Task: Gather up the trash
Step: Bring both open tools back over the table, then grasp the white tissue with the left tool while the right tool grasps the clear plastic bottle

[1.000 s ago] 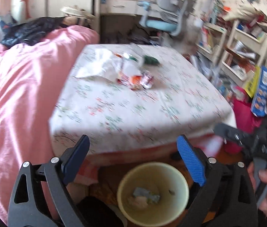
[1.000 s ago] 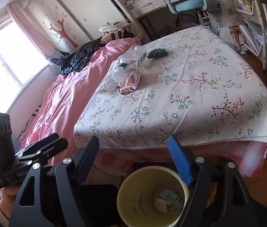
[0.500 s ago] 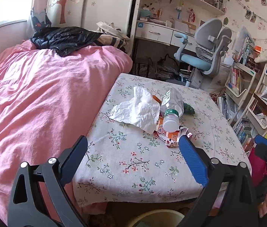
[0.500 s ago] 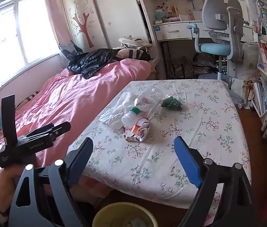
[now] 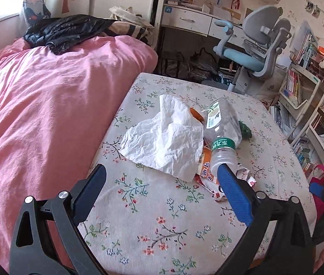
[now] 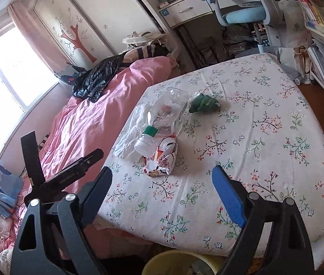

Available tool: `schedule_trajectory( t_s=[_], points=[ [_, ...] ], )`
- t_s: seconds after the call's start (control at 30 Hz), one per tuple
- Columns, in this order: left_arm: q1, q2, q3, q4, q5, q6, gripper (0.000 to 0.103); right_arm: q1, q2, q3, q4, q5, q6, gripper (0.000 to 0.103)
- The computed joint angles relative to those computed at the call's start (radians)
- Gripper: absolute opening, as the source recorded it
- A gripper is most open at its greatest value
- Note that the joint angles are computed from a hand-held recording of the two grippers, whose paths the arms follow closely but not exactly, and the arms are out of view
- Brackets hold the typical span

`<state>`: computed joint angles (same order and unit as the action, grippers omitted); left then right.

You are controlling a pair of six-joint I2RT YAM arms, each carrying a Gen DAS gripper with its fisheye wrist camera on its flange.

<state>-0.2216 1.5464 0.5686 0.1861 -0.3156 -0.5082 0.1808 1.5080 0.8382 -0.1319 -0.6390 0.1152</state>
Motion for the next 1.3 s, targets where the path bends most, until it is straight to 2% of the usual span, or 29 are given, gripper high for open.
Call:
schedule_trajectory(
  t_s=[0.17,0.23,0.3,0.37,0.4,0.6,0.77,1.03,1.17,1.3],
  points=[
    [0.064,0.197,0.128,0.018,0.051,0.049,0.094,0.03,0.06,0.052,0.008,0.01,0.013,0.085],
    [0.087,0.26,0.175,0.011,0.091,0.07,0.089,0.046,0.076,0.067,0.002,0.016,0.009,0.085],
    [0.12,0.309,0.219,-0.011,0.168,0.098,0.063,0.06,0.09,0.083,-0.007,0.024,-0.001,0.085],
    [0.158,0.336,0.249,-0.033,0.247,0.09,0.015,0.075,0.105,0.098,-0.016,0.041,-0.016,0.085],
    [0.178,0.332,0.247,-0.027,0.285,0.081,0.002,0.081,0.115,0.107,-0.018,0.047,-0.022,0.085],
    [0.26,0.164,0.15,0.092,0.418,0.047,0.001,0.101,0.195,0.172,-0.01,0.065,-0.017,0.085],
    [0.289,-0.005,0.085,0.157,0.462,0.033,0.001,0.112,0.263,0.24,0.002,0.05,0.027,0.087],
    [0.312,-0.106,0.084,0.129,0.473,0.035,0.001,0.165,0.419,0.381,0.041,0.099,0.153,0.089],
    [0.299,-0.146,0.086,0.091,0.43,0.078,0.001,0.186,0.521,0.514,-0.007,0.138,0.228,0.089],
    [0.324,-0.139,0.087,0.089,0.473,0.077,0.001,0.2,0.622,0.688,-0.132,0.181,0.258,0.089]
  ],
)
